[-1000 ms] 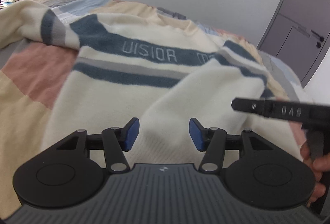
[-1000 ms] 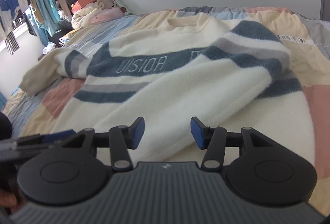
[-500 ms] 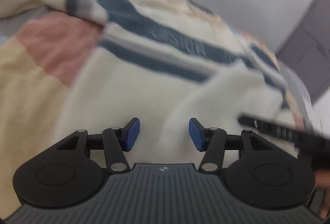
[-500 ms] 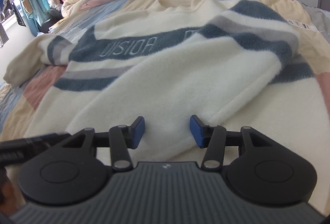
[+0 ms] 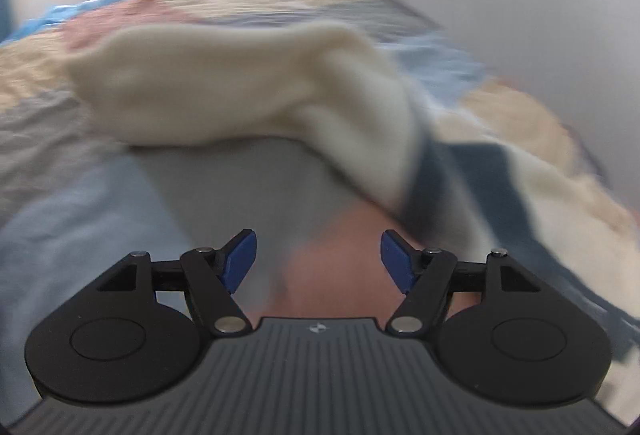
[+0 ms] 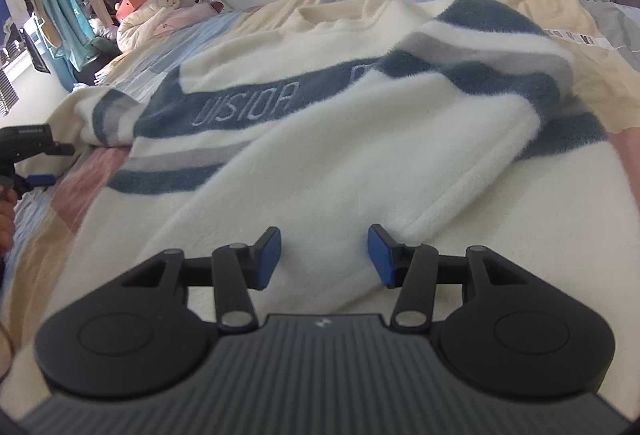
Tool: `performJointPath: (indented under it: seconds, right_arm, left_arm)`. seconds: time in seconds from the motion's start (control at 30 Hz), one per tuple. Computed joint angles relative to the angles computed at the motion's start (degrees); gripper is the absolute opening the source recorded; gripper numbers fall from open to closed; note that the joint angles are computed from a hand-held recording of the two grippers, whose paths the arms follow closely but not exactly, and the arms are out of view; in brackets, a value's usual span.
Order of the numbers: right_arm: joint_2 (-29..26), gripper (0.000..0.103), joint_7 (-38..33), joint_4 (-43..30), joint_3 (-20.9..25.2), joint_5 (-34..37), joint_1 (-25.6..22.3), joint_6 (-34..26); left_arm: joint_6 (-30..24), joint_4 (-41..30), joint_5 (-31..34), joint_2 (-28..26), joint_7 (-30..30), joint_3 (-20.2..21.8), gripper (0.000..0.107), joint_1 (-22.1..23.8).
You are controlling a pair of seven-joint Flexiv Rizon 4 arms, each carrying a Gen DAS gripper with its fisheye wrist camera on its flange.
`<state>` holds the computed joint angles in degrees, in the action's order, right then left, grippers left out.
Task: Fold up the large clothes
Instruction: 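Grasp the other sweater sleeve cuff with the left tool, then lift the cuff with the left tool and lay it across the front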
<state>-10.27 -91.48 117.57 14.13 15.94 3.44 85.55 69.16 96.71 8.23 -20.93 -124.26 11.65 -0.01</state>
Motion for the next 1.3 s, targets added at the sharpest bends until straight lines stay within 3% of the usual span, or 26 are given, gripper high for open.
performJointPath:
  seconds: [0.1,0.17,0.37,0.43,0.53,0.73,0.8,0.87,0.9,0.93,1.03,1.13,1.17,1.27,1.3]
  right_arm:
    - [-0.54,0.050,0.49,0.30,-0.53,-1.09,0.61,1.27]
    - [-0.97,0.050,1.72,0.76,-1.25,-2.81,1.30,2.49]
    - [-2.73,0.050,7.67,1.49,-4.00,-9.86,3.16,5.61]
    - [-3.49,0.050,9.60,1.37,-4.71,-12.01,3.41,6.54]
    - [-4.47,0.050,13.40,1.62,-7.45,-16.07,5.31,7.94]
    - [-5.44,0.052,22.32,3.18,-18.25,-24.25,14.02,10.86]
    - [-5.18,0.054,25.32,3.28,-21.02,-26.25,16.33,10.09]
    - [-5.21,0.054,27.86,4.01,-24.27,-28.50,18.87,11.01]
    - [-5.24,0.054,28.83,4.43,-25.94,-29.72,20.15,11.38]
    - [-5.20,0.054,29.66,4.80,-27.31,-30.69,21.15,11.71]
    - [-4.97,0.053,30.92,5.21,-28.05,-32.12,21.48,11.96]
    - [-3.73,0.051,31.58,7.90,-36.68,-35.59,28.66,13.29]
    - [-3.37,0.051,31.55,8.27,-37.55,-35.58,29.49,13.29]
    - [-2.55,0.051,31.68,7.66,-32.94,-34.83,25.33,11.86]
    - [-2.20,0.051,31.98,7.90,-33.50,-35.10,25.68,11.83]
  left_arm:
    - [-4.79,-5.58,7.18,-2.69,-6.91,6.36,0.073,-1.95]
    - [-5.96,-7.43,8.88,-3.84,-10.59,7.61,0.074,-0.84]
    - [0.84,-8.09,4.76,-7.43,-19.27,7.65,0.075,5.27]
    - [1.91,-10.19,2.20,-9.99,-18.33,6.37,0.075,7.35]
    - [0.16,-14.25,1.15,-13.52,-18.04,7.76,0.077,7.45]
    - [-0.29,-19.77,2.35,-18.14,-19.02,10.57,0.079,6.15]
    - [-0.47,-20.44,2.66,-18.58,-18.54,10.59,0.070,6.16]
    - [-0.65,-21.05,3.45,-18.62,-17.10,10.55,0.047,6.09]
    - [0.12,-20.89,3.06,-18.32,-14.98,9.01,0.020,7.11]
    - [-0.90,-21.39,3.13,-17.99,-13.93,9.07,0.013,6.78]
    - [-1.09,-23.09,6.80,-16.99,-11.58,11.08,0.010,4.76]
    - [-0.89,-24.16,10.50,-14.69,-9.83,12.43,0.010,3.06]
    - [-1.60,-24.59,11.49,-13.61,-8.72,12.42,0.010,2.59]
    - [-1.97,-25.32,14.76,-10.08,-6.65,11.96,0.010,1.19]
    - [-2.38,-26.13,16.52,-8.91,-4.59,11.61,0.010,0.48]
